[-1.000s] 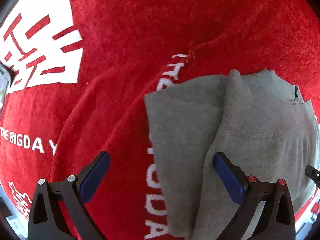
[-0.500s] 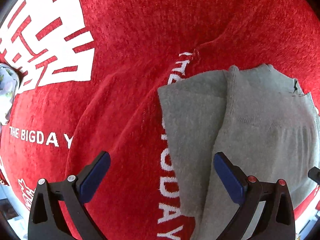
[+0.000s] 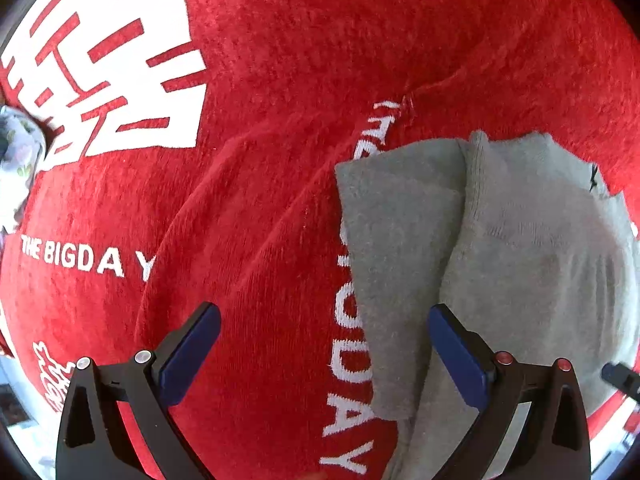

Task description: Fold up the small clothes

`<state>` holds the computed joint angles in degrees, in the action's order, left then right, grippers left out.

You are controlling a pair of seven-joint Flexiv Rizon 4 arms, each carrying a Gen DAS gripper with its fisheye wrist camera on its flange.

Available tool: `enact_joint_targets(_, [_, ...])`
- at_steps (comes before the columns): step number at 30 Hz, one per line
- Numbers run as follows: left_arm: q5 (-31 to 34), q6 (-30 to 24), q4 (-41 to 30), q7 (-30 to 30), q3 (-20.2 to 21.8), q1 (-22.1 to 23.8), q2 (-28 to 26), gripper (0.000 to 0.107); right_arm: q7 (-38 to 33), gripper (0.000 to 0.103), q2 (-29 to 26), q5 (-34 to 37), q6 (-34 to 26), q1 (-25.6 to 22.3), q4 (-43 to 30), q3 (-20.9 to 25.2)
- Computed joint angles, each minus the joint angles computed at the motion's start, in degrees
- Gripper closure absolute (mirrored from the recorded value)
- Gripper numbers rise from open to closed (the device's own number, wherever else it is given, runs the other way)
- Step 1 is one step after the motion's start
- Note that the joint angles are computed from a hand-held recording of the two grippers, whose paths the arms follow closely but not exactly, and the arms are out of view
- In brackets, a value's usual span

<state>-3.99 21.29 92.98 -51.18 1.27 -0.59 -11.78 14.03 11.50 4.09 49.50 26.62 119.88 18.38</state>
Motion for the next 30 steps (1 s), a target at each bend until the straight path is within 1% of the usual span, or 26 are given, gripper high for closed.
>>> enact_joint_targets(6, [0.52,-1.52,-0.48,-1.11,0.12,0.06,-0.09,0.004,0.06,0.030,-1.46,-0.47,2.59,0.55,-0.25,0.29])
enact_joint_targets(12, [0.63,-1.80,0.51,-0.02,0.47,0.52,1.23,0.004,-0.32,0.029,-2.70,-0.12,5.74,1.27,-0.44,0.33])
enact_joint_targets(17, [1.22,-1.39,1.86,1.40,0.73,0.78,2.74,0.004,1.45,0.029,-4.05,0.54,9.85,1.95,0.01,0.82])
enact_joint_targets(20, [0.85,-4.22,1.22,1.79,0.72,1.22,2.59,0.004,1.72,0.029,-4.81,0.69,11.32,2.64,-0.15,1.01])
enact_joint_targets(21, [1.01,-4.39,1.18,1.65,0.74,1.22,2.61,0.004,2.13,0.029,-5.08,0.50,12.09,2.85,-0.18,1.16])
enact_joint_targets(26, [0.58,-6.30,1.72,1.78,1.11,1.78,3.27,0.004,7.36,0.029,-6.77,-2.14,20.54,3.87,1.36,2.44])
enact_joint_targets(29, [-0.39,-7.63,2.11,1.92,1.25,2.23,3.68,0.004,12.81,0.029,-7.41,-4.51,22.31,4.54,2.26,3.03])
enact_joint_targets(30, [-0.75,-7.95,1.86,2.33,1.33,2.59,3.30,0.004,15.21,0.029,-7.69,-6.01,24.00,4.55,3.09,3.22])
